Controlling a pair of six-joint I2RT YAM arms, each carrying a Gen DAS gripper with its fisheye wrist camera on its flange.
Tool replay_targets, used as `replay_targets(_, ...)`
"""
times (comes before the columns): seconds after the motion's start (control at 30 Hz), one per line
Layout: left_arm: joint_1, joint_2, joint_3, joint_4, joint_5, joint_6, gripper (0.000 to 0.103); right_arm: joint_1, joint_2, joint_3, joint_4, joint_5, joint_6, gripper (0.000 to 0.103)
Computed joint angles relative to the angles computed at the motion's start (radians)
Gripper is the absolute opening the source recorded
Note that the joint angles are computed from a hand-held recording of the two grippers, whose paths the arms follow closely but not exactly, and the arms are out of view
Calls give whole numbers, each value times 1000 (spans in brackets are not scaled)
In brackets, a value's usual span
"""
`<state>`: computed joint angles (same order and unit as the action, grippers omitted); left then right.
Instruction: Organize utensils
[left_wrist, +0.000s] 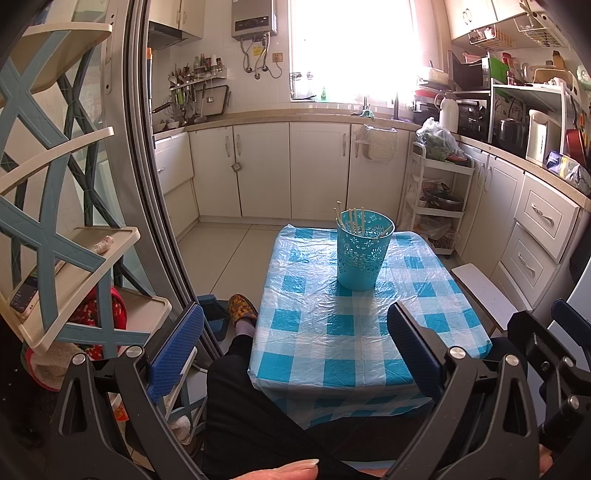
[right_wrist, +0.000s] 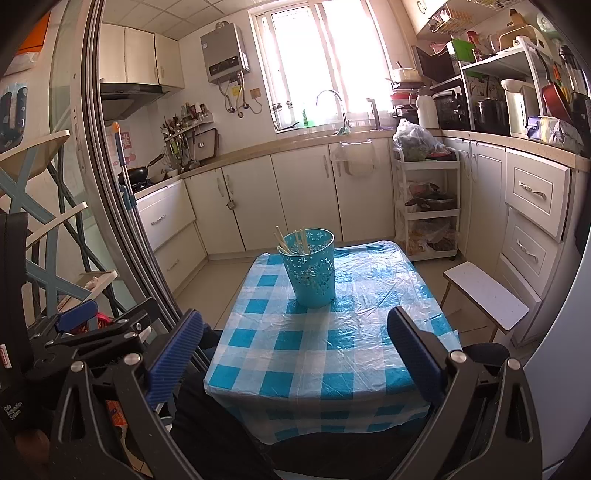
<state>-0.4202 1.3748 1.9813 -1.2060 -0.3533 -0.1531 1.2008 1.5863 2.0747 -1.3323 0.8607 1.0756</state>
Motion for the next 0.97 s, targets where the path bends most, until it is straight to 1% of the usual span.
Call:
replay_targets(0.3, -1, 2, 2, -4, 1, -3, 96, 0, 0, 0, -1, 0, 0, 96)
replay_targets(0.4, 9, -17, -25, 2, 11, 1, 96, 0, 1, 3, -2, -1, -1, 96)
replay_targets(0.5, 0, -64, -88, 60, -14, 4, 96, 0, -3, -5, 2, -2, -2, 96)
replay_targets(0.53, 3, -77, -102, 79, -9, 5, 96, 1, -3, -7, 3, -2, -1, 96)
replay_targets(0.6, 4, -87, -109, 88, -16, 13, 96, 0, 0, -2, 2, -1, -3, 96)
replay_targets(0.7, -1, -65, -82, 68, -2, 17, 96, 8, -18, -33, 13, 12, 0, 96)
replay_targets(0.73, 11, -58, -74, 57, 22, 21, 96, 8, -20, -39, 17, 13, 0, 96)
replay_targets(0.8, 15, -48, -62, 47, 34, 17, 96, 9, -22, -40, 16, 15, 3, 96)
replay_targets(0.97, 9, -40, -53, 45, 35, 17, 96, 7, -20, -33, 12, 17, 1, 96)
